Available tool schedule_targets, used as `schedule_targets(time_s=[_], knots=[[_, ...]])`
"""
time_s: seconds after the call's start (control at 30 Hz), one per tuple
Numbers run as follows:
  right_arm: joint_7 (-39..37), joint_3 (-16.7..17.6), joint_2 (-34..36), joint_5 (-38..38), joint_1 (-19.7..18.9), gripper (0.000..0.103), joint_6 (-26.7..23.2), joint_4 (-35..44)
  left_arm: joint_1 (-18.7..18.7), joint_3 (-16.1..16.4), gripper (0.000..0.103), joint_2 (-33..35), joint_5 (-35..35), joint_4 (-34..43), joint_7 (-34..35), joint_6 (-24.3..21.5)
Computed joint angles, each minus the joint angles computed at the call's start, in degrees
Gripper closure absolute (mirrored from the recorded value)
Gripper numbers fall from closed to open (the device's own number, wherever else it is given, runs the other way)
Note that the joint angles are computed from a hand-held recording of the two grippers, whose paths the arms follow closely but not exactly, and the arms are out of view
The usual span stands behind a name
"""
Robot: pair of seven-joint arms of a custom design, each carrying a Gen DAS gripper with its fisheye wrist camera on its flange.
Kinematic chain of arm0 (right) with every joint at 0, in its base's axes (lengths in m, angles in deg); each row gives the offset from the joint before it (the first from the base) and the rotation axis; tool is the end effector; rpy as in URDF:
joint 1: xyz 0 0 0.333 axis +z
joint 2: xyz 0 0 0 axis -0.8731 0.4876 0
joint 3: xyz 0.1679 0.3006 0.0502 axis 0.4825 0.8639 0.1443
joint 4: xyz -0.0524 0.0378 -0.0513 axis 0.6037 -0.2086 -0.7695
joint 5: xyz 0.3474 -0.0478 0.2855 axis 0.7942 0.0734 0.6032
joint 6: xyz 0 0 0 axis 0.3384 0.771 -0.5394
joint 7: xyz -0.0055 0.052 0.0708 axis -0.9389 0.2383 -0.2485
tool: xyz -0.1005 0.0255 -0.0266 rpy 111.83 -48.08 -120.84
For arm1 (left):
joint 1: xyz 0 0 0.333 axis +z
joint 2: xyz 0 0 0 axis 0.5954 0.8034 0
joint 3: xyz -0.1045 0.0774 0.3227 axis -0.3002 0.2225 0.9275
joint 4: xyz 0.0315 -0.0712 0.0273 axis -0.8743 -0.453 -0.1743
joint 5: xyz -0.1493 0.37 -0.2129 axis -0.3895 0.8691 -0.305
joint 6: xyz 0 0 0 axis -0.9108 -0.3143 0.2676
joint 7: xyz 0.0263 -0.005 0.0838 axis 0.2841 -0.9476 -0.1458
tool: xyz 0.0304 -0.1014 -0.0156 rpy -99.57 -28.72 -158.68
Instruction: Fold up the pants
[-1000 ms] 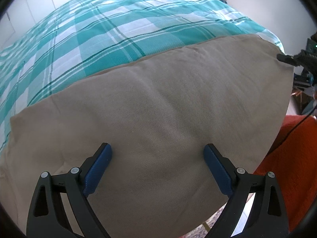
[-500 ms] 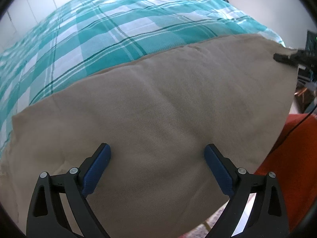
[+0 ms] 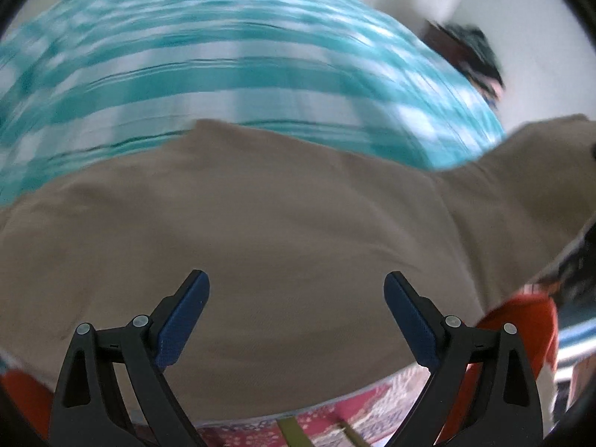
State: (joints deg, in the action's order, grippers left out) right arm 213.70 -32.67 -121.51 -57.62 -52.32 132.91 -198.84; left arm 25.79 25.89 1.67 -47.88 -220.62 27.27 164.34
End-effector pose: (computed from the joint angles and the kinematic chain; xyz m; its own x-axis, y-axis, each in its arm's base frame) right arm 0.3798 0.2264 0.6531 -0.1039 -0.8098 -0.5775 -0.5656 0.5257 -0.6354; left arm 0.5119 -0.1195 0.5397 -0.2922 -0.9307 0.2201 -0.8767 0.1687 -0.4505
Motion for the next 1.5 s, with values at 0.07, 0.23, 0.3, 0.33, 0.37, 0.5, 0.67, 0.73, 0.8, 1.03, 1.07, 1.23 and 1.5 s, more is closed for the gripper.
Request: schedule_targets(time_s=[0.07, 0.23, 0.3, 0.33, 0.37, 0.5, 0.67, 0.73, 0.8, 1.03, 1.07, 1.23, 1.5], knots=[[-0.98, 2.40, 5.24, -1.52, 0.30, 0.097, 0.86, 5.24, 1.25, 1.43, 0.007, -1.03, -0.91, -0.98, -0.79, 0.67], [-0.55, 9.22, 23.91, -10.33, 0.95, 0.097, 1.62, 21.30, 4.81, 4.42, 0.008, -2.70, -2.60, -3.58, -3.29, 1.54], [1.09, 10.97, 31.27, -13.45, 2.25, 0.091, 3.35, 25.67, 5.94, 4.90, 0.008, -3.00, -2.32, -4.23, -4.10, 2.05], [0.54, 10.11, 34.93, -13.27, 5.01, 0.089, 4.91, 27.31, 6.43, 5.21, 0.007, -3.08, -2.17, -4.48, -4.30, 2.17], [-3.52, 11.19, 38.17, -9.07, 5.77, 0.077, 5.96, 28.64, 7.15, 5.59, 0.007, -3.23, -1.91, -4.81, -4.70, 2.29], [-21.46, 12.18, 46.45, 11.93, 10.02, 0.041, 2.38, 31.61, 8.76, 6.98, 0.007, -3.91, -2.23, -5.63, -5.53, 2.28], [-6.81, 5.76, 36.08, -10.19, 13.28, 0.041, -1.89, 20.58, 5.36, 10.45, 0.010, -4.28, -10.40, -5.47, 1.87, 0.91], [1.92, 4.97, 30.31, -17.32, 12.50, 0.038, -1.58, 14.21, 3.11, 11.77, 0.025, -3.86, -15.71, -4.39, 8.74, -1.78], [10.11, 4.76, 25.43, -20.91, 11.54, 0.036, -0.76, 9.17, 1.78, 11.15, 0.037, -2.53, -17.59, -2.70, 14.70, -5.30], [19.20, 5.61, 20.33, -22.57, 8.09, 0.036, 3.50, 4.17, 4.77, 5.13, 0.075, 2.57, -14.19, 0.03, 18.42, -11.72], [18.87, 5.83, 20.77, -22.53, 8.00, 0.036, 3.62, 4.54, 5.26, 4.78, 0.075, 2.29, -14.67, -0.37, 18.05, -12.06], [14.64, 4.98, 21.80, -20.62, 9.56, 0.036, 4.53, 4.92, 6.91, 4.16, 0.068, 3.65, -17.20, 0.73, 14.73, -14.86], [13.12, 6.38, 21.67, -21.98, 8.90, 0.036, 4.17, 5.48, 9.44, 2.64, 0.032, 7.06, -24.09, 3.17, 8.52, -18.01]])
